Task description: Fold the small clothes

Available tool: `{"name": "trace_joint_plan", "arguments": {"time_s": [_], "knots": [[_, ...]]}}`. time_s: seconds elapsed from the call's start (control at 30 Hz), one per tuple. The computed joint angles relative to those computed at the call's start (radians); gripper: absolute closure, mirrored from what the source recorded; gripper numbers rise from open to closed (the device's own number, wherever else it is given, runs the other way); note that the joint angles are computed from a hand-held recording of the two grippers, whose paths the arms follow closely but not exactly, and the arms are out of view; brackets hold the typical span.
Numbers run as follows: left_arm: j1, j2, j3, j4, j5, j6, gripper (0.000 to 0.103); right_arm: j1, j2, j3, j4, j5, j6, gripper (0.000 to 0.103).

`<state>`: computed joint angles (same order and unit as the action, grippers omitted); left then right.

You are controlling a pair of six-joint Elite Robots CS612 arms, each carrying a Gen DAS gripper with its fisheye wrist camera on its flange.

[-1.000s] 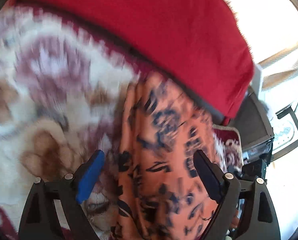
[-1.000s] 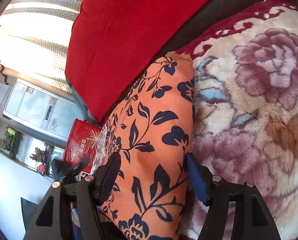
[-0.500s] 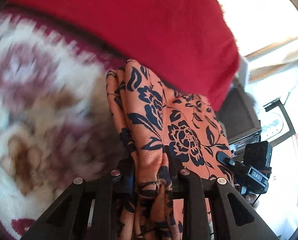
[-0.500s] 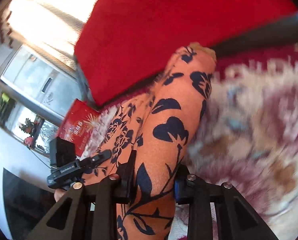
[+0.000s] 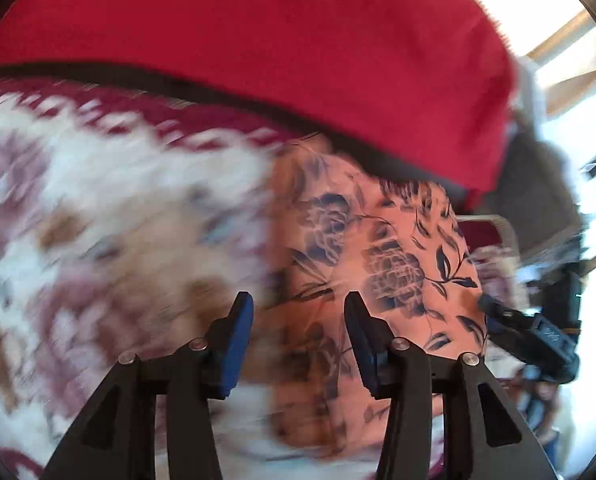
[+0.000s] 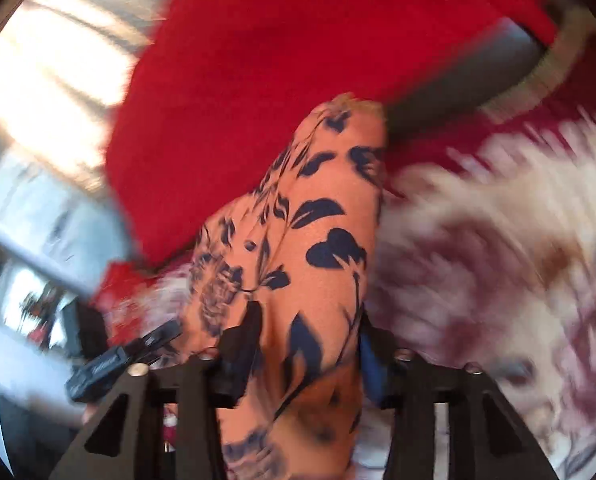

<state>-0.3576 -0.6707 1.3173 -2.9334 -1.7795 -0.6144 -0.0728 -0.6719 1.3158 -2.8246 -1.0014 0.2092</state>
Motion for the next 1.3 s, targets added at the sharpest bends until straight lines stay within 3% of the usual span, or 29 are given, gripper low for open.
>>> {"name": "trace_joint_plan", "arguments": {"time_s": [0.03, 0.1, 0.17, 0.3, 0.37, 0.43, 0.53, 0.57, 0.6, 0.77, 0.83, 0.87, 0.93, 0.97, 1.03, 1.13, 1.2, 1.3], "knots": [[0.002, -0.006, 0.028, -0.049, 0.000, -0.003, 0.047, -0.001, -0.002, 0.020, -0.040, -0.024, 0.014, 0.051], [-0.006, -0.038, 0.088, -0.103, 0.066, 0.003, 0.046, -0.012, -0.018, 0.074, -0.143, -0.001, 0.038, 0.051], [-0.019, -0.066, 0.136, -0.158, 0.120, 0.037, 0.046, -0.010, -0.042, 0.120, -0.243, -0.025, 0.037, 0.051], [-0.045, -0.090, 0.174, -0.255, 0.152, 0.096, 0.044, 0.014, -0.074, 0.168, -0.368, 0.000, 0.022, 0.029], [-0.066, -0.094, 0.189, -0.312, 0.188, 0.140, 0.037, 0.039, -0.076, 0.174, -0.391, -0.010, -0.015, 0.028], [-0.076, -0.077, 0.175, -0.284, 0.224, 0.159, 0.036, 0.064, -0.075, 0.176, -0.366, -0.048, -0.062, 0.025], [-0.087, -0.056, 0.130, -0.085, 0.303, 0.107, 0.036, 0.090, -0.060, 0.156, -0.238, -0.141, -0.122, 0.022], [-0.082, -0.048, 0.121, -0.064, 0.283, 0.089, 0.035, 0.093, -0.063, 0.157, -0.215, -0.162, -0.122, 0.022], [-0.079, -0.048, 0.125, -0.070, 0.267, 0.070, 0.035, 0.096, -0.068, 0.160, -0.219, -0.176, -0.119, 0.022], [-0.095, -0.084, 0.164, -0.144, 0.330, 0.084, 0.035, 0.108, -0.100, 0.180, -0.300, -0.222, -0.134, 0.021], [-0.099, -0.082, 0.160, -0.150, 0.352, 0.093, 0.035, 0.108, -0.095, 0.172, -0.311, -0.233, -0.122, 0.011], [-0.102, -0.077, 0.147, -0.110, 0.373, 0.100, 0.035, 0.105, -0.088, 0.164, -0.298, -0.227, -0.106, 0.011], [-0.101, -0.061, 0.125, -0.035, 0.386, 0.095, 0.033, 0.100, -0.070, 0.136, -0.198, -0.210, -0.098, 0.011], [-0.097, -0.056, 0.126, -0.038, 0.369, 0.076, 0.032, 0.101, -0.058, 0.117, -0.136, -0.216, -0.116, 0.011], [-0.094, -0.057, 0.140, -0.075, 0.354, 0.058, 0.032, 0.102, -0.061, 0.112, -0.122, -0.215, -0.145, 0.011], [-0.104, -0.054, 0.146, -0.117, 0.414, 0.096, 0.029, 0.093, -0.065, 0.076, -0.105, -0.167, -0.132, 0.011], [-0.107, -0.052, 0.142, -0.109, 0.422, 0.108, 0.029, 0.090, -0.051, 0.011, -0.055, -0.172, -0.118, 0.011], [-0.105, -0.057, 0.138, -0.092, 0.407, 0.106, 0.029, 0.085, 0.008, -0.145, 0.127, -0.164, -0.125, 0.011]]}}
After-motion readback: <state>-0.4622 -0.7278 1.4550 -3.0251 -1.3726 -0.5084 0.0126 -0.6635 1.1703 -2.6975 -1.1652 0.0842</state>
